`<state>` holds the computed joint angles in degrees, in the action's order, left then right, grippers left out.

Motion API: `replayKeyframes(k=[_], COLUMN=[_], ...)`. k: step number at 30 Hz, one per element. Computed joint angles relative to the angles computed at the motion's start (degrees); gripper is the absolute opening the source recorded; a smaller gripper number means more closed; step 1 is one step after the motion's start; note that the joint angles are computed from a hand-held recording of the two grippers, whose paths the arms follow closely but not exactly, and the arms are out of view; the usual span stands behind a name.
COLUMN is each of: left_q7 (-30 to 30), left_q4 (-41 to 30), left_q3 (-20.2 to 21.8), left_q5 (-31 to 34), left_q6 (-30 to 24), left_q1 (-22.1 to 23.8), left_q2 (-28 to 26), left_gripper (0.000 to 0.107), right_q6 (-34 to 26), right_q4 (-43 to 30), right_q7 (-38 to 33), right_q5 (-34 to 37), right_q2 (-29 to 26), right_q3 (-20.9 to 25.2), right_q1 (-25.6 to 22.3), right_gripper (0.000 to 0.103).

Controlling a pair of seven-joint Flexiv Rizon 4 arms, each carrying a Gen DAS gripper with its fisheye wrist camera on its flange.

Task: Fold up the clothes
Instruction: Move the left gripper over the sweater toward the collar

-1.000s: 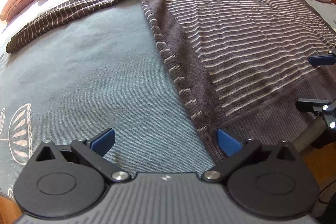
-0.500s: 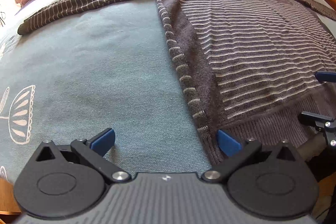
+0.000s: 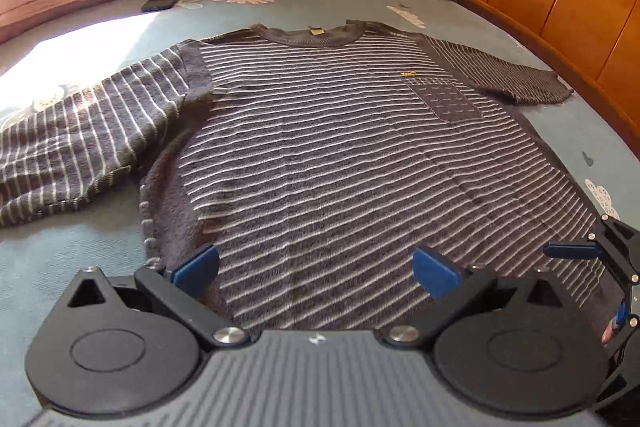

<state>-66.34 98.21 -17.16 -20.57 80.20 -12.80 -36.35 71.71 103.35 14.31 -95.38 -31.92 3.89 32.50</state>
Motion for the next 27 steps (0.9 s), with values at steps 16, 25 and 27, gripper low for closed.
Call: replayKeyframes(k=[16,25,27], left_q7=[-13.1,-10.3,-9.7], left_q4=[-16.2,-19.6,-21.6], left_q3=[3.4,-0.5,-1.0], left_q5=[-6.0,-10.4,-11.6], left_q6=[-13.5,-16.2,-15.3], left_q1=[1.6,5.1,5.1], left_q2=[-9.3,-9.8,-11.8], left_gripper=[0.102,0.102,0.102], right_q6=[-17.7,-44.2,-49.8], right_q4=[-21.0,-43.6,-49.9], right_q7=[-50.8,-58.8,-57.5], right_q5=[57.8,66.2,66.7], right_q2=[-8.7,-12.5,-14.5], right_q3=[18.7,13.7,11.1], right_q1=[-4.9,3.7,6.6], right_gripper=[0.103,0.103,0.103])
